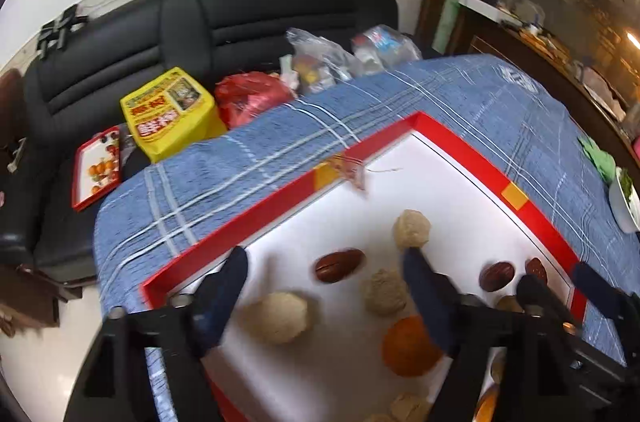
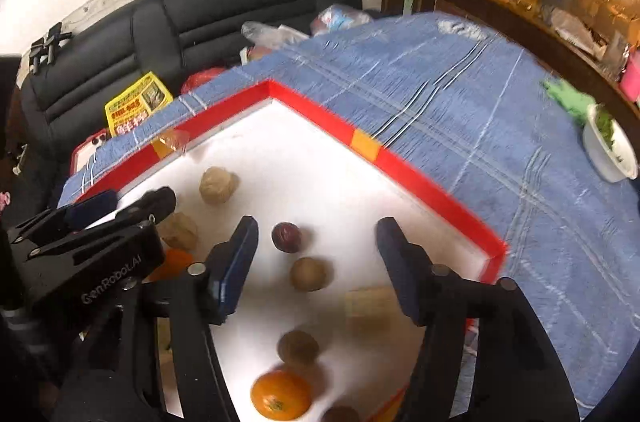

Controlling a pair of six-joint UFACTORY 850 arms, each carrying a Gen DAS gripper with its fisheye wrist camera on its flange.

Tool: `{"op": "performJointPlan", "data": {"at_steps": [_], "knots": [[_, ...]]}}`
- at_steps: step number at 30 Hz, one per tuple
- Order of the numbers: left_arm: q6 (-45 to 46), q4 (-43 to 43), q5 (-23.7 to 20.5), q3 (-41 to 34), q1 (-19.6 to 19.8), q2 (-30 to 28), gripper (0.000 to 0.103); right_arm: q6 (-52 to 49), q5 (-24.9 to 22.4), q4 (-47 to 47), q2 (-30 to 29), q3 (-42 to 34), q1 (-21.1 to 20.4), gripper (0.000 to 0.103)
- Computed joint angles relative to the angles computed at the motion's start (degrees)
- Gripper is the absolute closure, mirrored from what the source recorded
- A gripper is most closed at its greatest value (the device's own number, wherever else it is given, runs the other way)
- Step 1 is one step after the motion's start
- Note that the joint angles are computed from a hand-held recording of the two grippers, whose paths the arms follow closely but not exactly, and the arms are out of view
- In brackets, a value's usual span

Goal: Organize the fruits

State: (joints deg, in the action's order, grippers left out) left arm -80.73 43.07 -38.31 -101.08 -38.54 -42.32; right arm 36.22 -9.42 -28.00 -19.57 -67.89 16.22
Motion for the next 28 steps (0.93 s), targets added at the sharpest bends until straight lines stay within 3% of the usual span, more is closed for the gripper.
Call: {"op": "performJointPlan", "data": {"at_steps": [2,4,7,8,11,15,17,20,24,28], "knots": [[-2.2,3.2,0.6,2.1,-0.7,1.7,0.019,0.7,0.4,-0.8,1.8,1.4,-0.3,0.022],[-1.8,4.2,0.0,3.4,-1.3,2.8,0.012,0.6,1.5,-1.9,3.8,3.2,-0.4,0.018],[-0.5,4.2,0.7,5.6,-2.3,4.7,0.010,8.8,2.2,-12.6,7.7,6.7,-0.1,0.009],[-0.5,4.2,1.5,6.6,-2.5,5.5,0.010,10.6,2.6,-15.1,8.9,7.9,-0.2,0.001],[-2.9,5.7,3.6,9.9,-3.7,7.9,0.009,15.2,3.3,-21.6,12.8,11.6,-0.4,0.000],[-3.7,7.2,4.5,12.0,-5.1,9.5,0.007,8.6,3.8,-17.5,16.7,15.6,-0.6,0.000],[-4.3,8.1,4.9,13.0,-5.9,10.3,0.001,13.1,3.6,-23.4,18.7,18.0,-0.3,0.000],[-5.0,9.0,6.9,14.2,-6.5,11.2,0.001,17.1,3.6,-27.9,21.2,20.7,-0.3,0.000],[-9.9,14.0,4.3,15.3,-8.1,11.8,0.000,23.3,4.1,-33.5,23.3,22.6,-0.5,0.000],[-10.9,15.0,3.2,16.0,-8.5,12.4,0.001,23.1,4.2,-33.0,23.5,22.8,-0.4,0.000]]}}
